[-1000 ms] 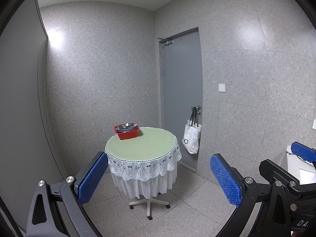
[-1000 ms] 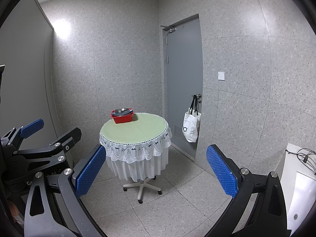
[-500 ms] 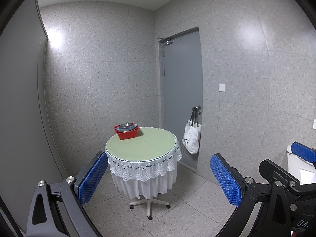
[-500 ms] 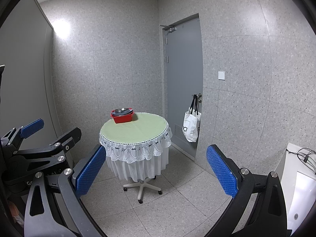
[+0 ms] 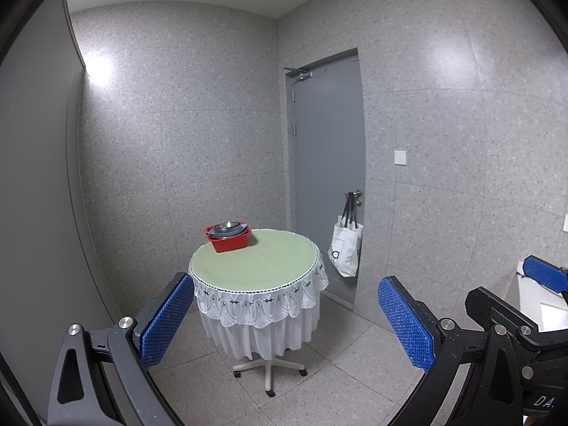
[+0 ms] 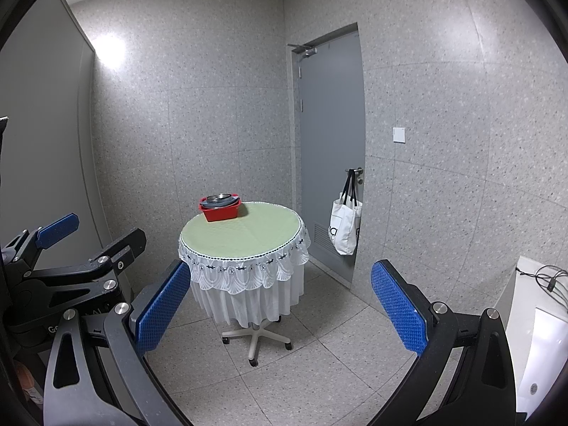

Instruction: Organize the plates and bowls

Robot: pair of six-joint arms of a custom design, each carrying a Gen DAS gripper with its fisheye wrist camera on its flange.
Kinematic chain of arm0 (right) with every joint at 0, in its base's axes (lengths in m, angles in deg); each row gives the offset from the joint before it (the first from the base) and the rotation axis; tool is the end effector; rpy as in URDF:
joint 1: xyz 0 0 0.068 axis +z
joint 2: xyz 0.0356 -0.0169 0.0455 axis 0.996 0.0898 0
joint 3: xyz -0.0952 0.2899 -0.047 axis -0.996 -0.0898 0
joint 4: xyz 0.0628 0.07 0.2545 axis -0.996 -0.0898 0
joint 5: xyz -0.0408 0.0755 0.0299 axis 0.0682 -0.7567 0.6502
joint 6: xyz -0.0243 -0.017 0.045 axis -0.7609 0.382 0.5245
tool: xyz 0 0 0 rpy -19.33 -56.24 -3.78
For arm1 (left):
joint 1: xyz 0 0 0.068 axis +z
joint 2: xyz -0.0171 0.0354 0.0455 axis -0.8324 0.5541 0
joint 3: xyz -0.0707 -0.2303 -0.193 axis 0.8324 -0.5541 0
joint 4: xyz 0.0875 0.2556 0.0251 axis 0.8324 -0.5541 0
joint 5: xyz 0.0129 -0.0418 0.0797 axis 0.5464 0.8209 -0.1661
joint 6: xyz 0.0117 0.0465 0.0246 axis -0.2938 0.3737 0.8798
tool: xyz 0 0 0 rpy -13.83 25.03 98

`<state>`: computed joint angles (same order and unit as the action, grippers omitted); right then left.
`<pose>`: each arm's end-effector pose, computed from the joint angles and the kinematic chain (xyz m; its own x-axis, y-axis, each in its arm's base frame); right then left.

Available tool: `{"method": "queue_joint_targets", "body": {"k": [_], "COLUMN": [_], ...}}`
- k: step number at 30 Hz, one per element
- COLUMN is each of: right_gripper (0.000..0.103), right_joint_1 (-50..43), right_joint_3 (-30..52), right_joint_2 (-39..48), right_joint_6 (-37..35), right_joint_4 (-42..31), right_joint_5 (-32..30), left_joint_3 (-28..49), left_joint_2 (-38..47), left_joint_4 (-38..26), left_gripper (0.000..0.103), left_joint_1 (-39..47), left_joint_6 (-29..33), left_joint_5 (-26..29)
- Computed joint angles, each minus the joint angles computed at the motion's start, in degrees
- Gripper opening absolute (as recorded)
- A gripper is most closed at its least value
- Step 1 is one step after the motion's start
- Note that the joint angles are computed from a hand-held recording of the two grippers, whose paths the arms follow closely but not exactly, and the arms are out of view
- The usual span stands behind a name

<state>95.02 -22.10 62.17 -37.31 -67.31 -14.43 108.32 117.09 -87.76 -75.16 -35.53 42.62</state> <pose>0.1842 0.0141 0.4062 -0.2513 0.1836 -0.9503 0.4175 0.9064 0.0647 0.2991 -0.1122 0.3619 -0.1933 0.1883 -0.9629 0.5850 0.8100 0.0409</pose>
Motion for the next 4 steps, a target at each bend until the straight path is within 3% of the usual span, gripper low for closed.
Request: {"method": "queue_joint_targets", "body": {"k": [4], "right_gripper": [0.103], "right_joint_1": [-1.1], "right_joint_3": [-0.2], "right_joint_2": [0.9], "right_joint_6": [-0.1], "right_joint_4": [1.1], "right_joint_5": [-1.1], "left_joint_3": [0.9], "left_joint_2": [1.2], "left_joint_4": [0.3], "left_gripper": [0.103], "left_joint_1": [-0.3], "left_joint_6": [0.0], "left_joint_5": [-0.3]}}
